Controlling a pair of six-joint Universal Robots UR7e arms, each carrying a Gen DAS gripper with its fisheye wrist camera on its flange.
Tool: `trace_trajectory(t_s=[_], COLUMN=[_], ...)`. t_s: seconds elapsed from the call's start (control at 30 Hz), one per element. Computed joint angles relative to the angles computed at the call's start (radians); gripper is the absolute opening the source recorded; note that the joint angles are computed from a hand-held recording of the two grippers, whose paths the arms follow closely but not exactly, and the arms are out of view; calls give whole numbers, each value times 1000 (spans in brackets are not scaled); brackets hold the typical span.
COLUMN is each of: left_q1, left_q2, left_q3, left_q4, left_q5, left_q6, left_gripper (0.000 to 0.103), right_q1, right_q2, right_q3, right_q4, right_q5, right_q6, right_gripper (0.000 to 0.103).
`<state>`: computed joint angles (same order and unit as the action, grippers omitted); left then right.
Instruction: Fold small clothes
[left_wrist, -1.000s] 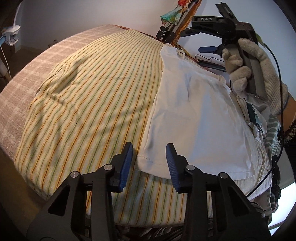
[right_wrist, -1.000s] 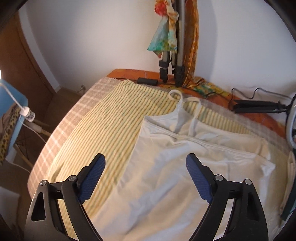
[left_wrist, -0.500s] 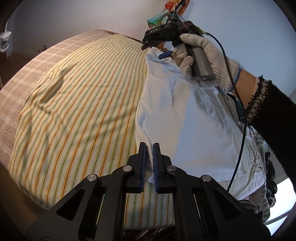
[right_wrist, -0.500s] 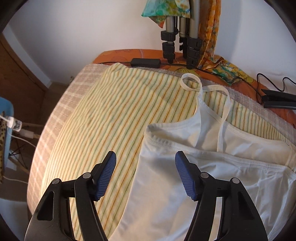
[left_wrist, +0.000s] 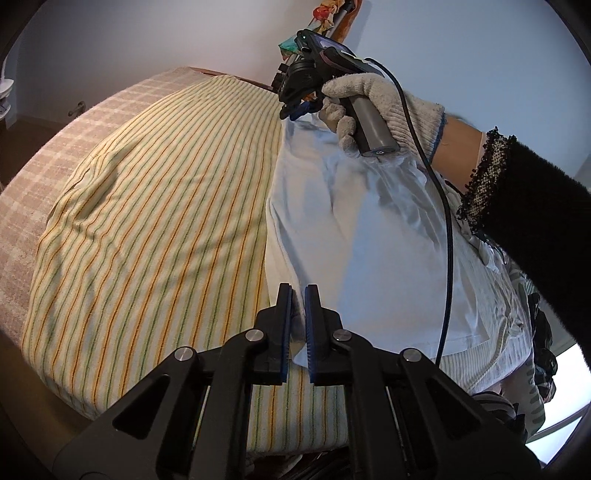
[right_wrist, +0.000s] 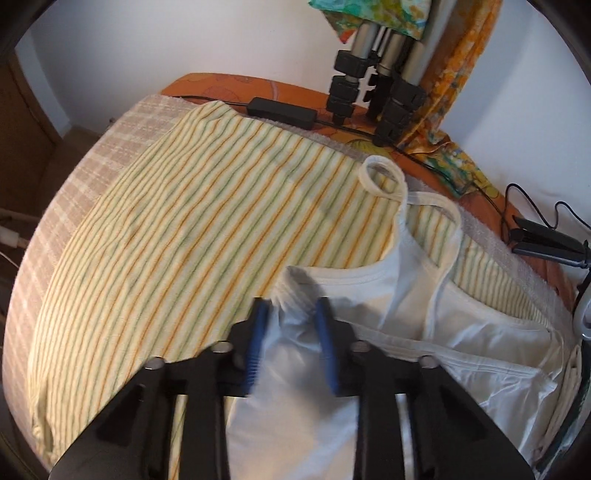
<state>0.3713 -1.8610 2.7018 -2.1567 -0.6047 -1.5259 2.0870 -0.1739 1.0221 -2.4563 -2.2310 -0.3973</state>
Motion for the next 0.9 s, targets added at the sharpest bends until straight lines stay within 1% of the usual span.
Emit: trace_trajectory(t_s=[0.1, 0.17, 0.27, 0.33, 0.43, 0.53, 0.63, 0.73, 0.83, 0.9], left_q1=[-13, -18, -23, -20, -18, 0, 24, 45, 72, 80], left_q2=[12, 39, 95, 140, 199, 264, 338, 399, 447, 452], left_q3=[-10, -20, -32, -42, -58, -81, -106, -139, -159, -160], left_q4=[17, 1, -71, -134, -220, -327, -429, -444, -490, -489], left_q5=[4, 4, -4, -9, -17, -32, -56, -76, -117, -139], left_q6=[4, 20, 74, 128, 203, 293, 385, 428, 465, 484], left_gripper=[5, 5, 5, 5, 5, 5, 5, 5, 5, 5], right_q1=[-16, -23, -29, -32, -41, -48, -69, -90, -113, -122], right_q2=[-31, -52, -86, -119, -163, -195, -225, -230, -234, -230], right_q3=[18, 37, 73, 106, 143, 159, 176, 181, 197, 203], right_q4=[8, -1, -32, -47, -82, -99, -108, -121, -135, -143], right_q5=[47, 73, 96, 122, 153, 160, 169, 160, 150, 141], right_q6=[4, -7, -29, -31, -56, -66, -73, -70, -66, -69], right_gripper=[5, 5, 4, 4, 4, 4, 4, 4, 4, 4])
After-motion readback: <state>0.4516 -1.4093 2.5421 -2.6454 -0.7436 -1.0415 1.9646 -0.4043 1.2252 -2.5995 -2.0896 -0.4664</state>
